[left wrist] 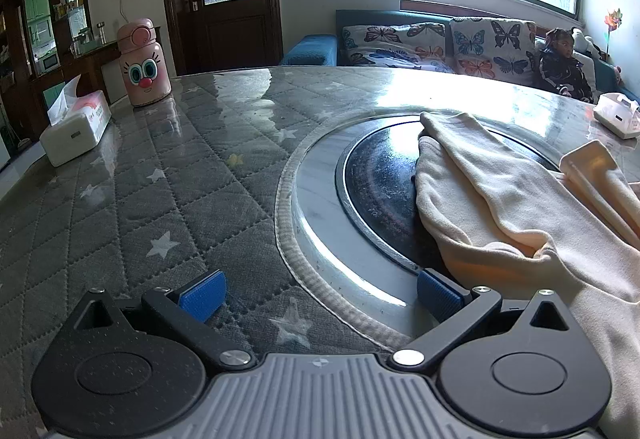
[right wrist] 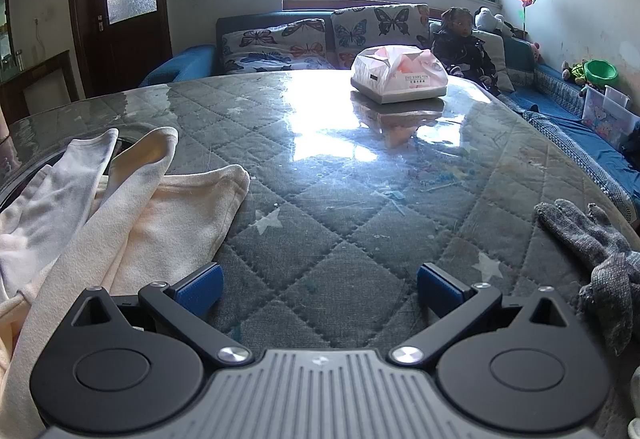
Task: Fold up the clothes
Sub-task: 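Move both grippers over the crumpled cream sweatshirt toward its sleeves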
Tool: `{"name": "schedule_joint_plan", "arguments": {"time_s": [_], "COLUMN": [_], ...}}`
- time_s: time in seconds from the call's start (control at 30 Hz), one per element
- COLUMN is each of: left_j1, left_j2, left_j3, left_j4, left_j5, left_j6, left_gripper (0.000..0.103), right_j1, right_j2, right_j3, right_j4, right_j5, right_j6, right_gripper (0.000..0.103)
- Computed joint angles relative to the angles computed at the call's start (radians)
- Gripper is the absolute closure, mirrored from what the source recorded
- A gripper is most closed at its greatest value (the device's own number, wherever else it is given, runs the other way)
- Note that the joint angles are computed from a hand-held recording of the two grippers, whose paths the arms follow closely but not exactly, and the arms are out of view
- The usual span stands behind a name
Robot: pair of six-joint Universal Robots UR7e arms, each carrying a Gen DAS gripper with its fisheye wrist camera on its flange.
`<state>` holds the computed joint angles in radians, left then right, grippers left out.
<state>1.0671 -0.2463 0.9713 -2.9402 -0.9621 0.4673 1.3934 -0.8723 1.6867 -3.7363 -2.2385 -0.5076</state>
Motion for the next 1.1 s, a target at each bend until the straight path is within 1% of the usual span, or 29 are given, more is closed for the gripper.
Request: {"name": "schedule_joint_plan", "arguments": {"time_s": [0.07, 0.23, 0.33, 0.4, 0.43, 0.57, 0.63, 0.77, 0.83, 0.9, 0.97, 1.1], "left_j1": [-0.001, -0.002, -0.005, -0.009, -0.011, -0.018, -0.021, -0.034, -0.042, -0.05, -0.057, -0.069], "left_j2": [0.003, 0.0, -0.004, -0.011, -0.014, -0.047, -0.068, -0.109, -0.128, -0.141, -0.153, -0.175], "left_j3": [0.0, 0.005, 0.013, 0.029, 0.037, 0.1, 0.129, 0.195, 0.221, 0.245, 0.269, 0.31], "left_j4": [-0.011, -0.01, -0.014, -0.024, -0.03, -0.055, -0.044, -0.045, -0.022, -0.026, -0.036, -0.056], "left_j5": [0.007, 0.003, 0.007, 0.013, 0.015, 0.028, 0.024, 0.041, 0.066, 0.082, 0.094, 0.092], "left_j6": [0.014, 0.007, 0.005, 0.0, -0.003, -0.029, -0.038, -0.07, -0.115, -0.13, -0.134, -0.133], "left_gripper": [0.0, 0.0, 0.0, 0.0, 0.0, 0.0, 0.0, 0.0, 0.0, 0.0, 0.0, 0.0], "right_j1": [0.002, 0.02, 0.039, 0.058, 0.058, 0.075, 0.082, 0.101, 0.106, 0.11, 0.118, 0.128], "right_j2": [0.0, 0.003, 0.011, 0.02, 0.019, 0.002, 0.003, 0.0, -0.003, -0.009, -0.002, 0.003], "right_j3": [0.0, 0.014, 0.03, 0.053, 0.059, 0.101, 0.11, 0.136, 0.147, 0.161, 0.164, 0.17], "right_j4": [-0.001, -0.017, -0.056, -0.128, -0.143, -0.171, -0.193, -0.226, -0.228, -0.224, -0.232, -0.221], "right_j5": [-0.008, -0.038, -0.061, -0.078, -0.075, -0.076, -0.085, -0.1, -0.101, -0.097, -0.101, -0.099], "right_j6": [-0.007, -0.015, -0.052, -0.117, -0.12, -0.063, -0.047, -0.026, -0.007, 0.008, 0.0, -0.013], "right_gripper": [0.0, 0.0, 0.0, 0.0, 0.0, 0.0, 0.0, 0.0, 0.0, 0.0, 0.0, 0.0]}}
